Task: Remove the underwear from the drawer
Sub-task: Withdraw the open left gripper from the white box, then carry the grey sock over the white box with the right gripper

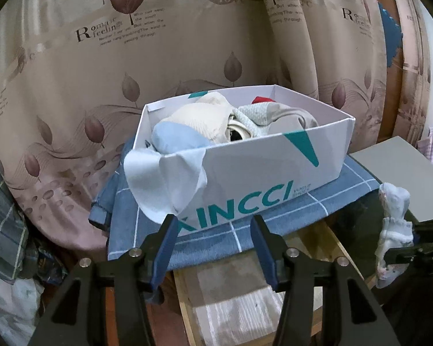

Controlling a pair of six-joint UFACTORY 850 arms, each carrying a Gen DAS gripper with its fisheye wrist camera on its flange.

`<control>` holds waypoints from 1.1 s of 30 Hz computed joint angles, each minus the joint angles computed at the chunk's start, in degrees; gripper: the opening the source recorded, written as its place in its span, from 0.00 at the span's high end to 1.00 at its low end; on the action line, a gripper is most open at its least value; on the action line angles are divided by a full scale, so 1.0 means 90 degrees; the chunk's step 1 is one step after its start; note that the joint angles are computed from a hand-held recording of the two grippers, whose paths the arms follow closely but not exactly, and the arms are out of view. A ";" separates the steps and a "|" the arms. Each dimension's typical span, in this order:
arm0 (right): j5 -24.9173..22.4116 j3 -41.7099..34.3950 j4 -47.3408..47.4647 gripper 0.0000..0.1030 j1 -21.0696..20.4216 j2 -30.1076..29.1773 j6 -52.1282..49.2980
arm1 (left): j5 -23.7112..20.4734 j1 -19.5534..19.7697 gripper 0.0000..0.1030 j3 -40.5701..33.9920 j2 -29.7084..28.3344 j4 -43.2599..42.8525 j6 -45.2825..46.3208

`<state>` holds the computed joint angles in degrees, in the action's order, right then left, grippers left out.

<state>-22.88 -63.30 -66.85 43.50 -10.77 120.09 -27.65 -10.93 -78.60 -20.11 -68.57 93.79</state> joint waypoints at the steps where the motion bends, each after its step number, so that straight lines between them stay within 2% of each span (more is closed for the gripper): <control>1: 0.0034 0.0014 -0.0087 0.66 0.0005 0.0015 0.0165 | -0.0029 0.0009 0.48 -0.0010 -0.0024 0.0031 -0.0043; 3: 0.0065 0.0021 -0.0125 0.66 0.0032 0.0042 0.0371 | -0.0021 0.0009 0.48 -0.0031 -0.0073 0.0142 -0.0183; 6: -0.0096 -0.0112 0.0178 0.66 0.0107 0.0038 0.0028 | -0.0017 -0.0001 0.48 -0.0035 -0.0111 0.0316 -0.0340; 10: -0.0397 -0.0313 -0.0009 0.66 0.0224 0.0180 0.0017 | -0.0096 0.0005 0.48 0.0024 -0.0095 0.0289 -0.0274; 16: -0.0865 -0.0845 0.0124 0.66 0.0327 0.0224 -0.0712 | -0.0130 -0.0003 0.48 0.0072 -0.0084 0.0322 -0.0269; 23: -0.1129 -0.1679 0.0542 0.66 0.0131 0.0047 -0.1875 | -0.0225 0.0031 0.48 -0.0031 -0.0168 0.0462 -0.0530; 33: -0.1343 -0.2941 0.1726 0.66 -0.0376 -0.0633 -0.3891 | -0.0167 0.0031 0.48 -0.0121 -0.0255 0.0642 -0.0796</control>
<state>-34.97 -89.77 -51.32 40.11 -16.47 85.08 -29.15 -10.65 -79.69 -22.40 -62.79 86.62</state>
